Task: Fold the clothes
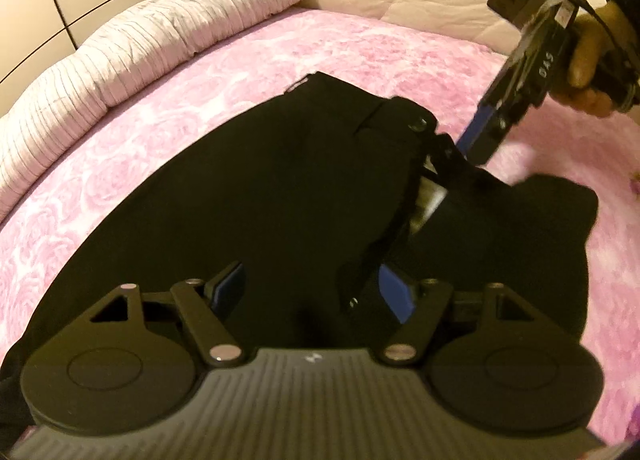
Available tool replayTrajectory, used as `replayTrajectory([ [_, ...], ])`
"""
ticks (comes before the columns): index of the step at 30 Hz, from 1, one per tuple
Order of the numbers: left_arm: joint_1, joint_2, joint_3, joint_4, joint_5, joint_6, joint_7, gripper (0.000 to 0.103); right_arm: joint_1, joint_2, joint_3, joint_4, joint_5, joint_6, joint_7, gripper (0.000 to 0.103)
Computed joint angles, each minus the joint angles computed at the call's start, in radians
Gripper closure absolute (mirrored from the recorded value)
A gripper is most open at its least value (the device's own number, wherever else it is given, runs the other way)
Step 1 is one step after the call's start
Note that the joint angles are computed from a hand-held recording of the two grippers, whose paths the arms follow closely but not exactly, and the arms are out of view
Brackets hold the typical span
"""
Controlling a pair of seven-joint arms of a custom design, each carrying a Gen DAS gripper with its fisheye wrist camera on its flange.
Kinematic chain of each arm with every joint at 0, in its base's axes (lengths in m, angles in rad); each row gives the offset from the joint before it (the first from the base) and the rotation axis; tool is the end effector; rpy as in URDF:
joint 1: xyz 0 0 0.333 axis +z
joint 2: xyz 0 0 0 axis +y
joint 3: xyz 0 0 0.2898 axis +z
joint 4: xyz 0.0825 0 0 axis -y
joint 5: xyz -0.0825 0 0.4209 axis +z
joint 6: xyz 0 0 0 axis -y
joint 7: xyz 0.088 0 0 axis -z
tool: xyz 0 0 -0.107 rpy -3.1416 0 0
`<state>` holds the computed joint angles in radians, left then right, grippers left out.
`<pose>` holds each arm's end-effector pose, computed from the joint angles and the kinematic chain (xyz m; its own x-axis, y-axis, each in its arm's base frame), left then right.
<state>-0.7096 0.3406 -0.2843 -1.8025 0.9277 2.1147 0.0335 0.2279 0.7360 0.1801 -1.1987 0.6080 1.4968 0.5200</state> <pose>0.4035 -0.5336 0.3311 0.1136 -0.9785 -0.1723 -0.7895 0.0163 -0.6136 0.6498 0.3177 0.3182 0.7533 -0.0294 -0.6570 -0.3394 -0.8731 -0.3501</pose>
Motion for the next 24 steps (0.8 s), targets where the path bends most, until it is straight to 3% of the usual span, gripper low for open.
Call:
replayTrajectory([
  [2, -0.004, 0.001, -0.004, 0.002, -0.003, -0.002, 0.006, 0.033, 0.006, -0.028, -0.006, -0.057, -0.013, 0.0, 0.007, 0.049],
  [3, -0.007, 0.001, -0.006, 0.003, -0.004, -0.004, 0.009, 0.033, 0.008, -0.04, -0.006, -0.078, -0.014, 0.003, 0.008, 0.073],
  [4, -0.01, 0.002, -0.008, 0.004, -0.005, -0.006, 0.012, 0.033, 0.012, -0.074, -0.009, -0.126, -0.016, 0.036, -0.001, 0.086],
  [6, -0.017, -0.001, -0.008, 0.006, 0.003, -0.006, 0.006, 0.033, 0.005, -0.139, -0.007, -0.204, -0.002, 0.077, -0.048, 0.093],
  [9, -0.024, 0.001, -0.006, 0.011, 0.024, 0.005, -0.015, 0.032, 0.0, -0.221, -0.002, -0.266, -0.02, 0.062, -0.193, 0.092],
  [11, -0.027, 0.016, -0.001, 0.024, 0.041, 0.015, -0.018, 0.032, 0.0, -0.197, -0.005, -0.212, -0.021, -0.016, -0.214, 0.082],
  [13, -0.028, 0.03, 0.007, 0.031, 0.056, 0.035, -0.031, 0.032, -0.011, -0.155, -0.011, -0.159, 0.04, -0.029, -0.161, 0.078],
  [14, -0.03, 0.039, 0.009, 0.037, 0.06, 0.039, -0.035, 0.032, -0.014, -0.137, -0.013, -0.144, 0.069, 0.0, -0.134, 0.076],
  [16, -0.035, 0.056, 0.015, 0.05, 0.067, 0.048, -0.042, 0.032, -0.011, -0.116, -0.015, -0.141, 0.092, 0.1, -0.136, 0.061],
  [19, -0.044, 0.089, 0.018, 0.078, 0.058, 0.053, -0.016, 0.032, 0.018, -0.124, -0.004, -0.185, 0.023, 0.242, -0.307, 0.052],
  [22, -0.058, 0.103, 0.021, 0.092, 0.042, 0.042, 0.007, 0.032, 0.017, -0.136, 0.019, -0.2, -0.014, 0.24, -0.505, 0.053],
  [24, -0.068, 0.102, 0.022, 0.095, 0.03, 0.032, -0.007, 0.032, 0.011, -0.123, 0.022, -0.174, 0.002, 0.207, -0.533, 0.053],
])
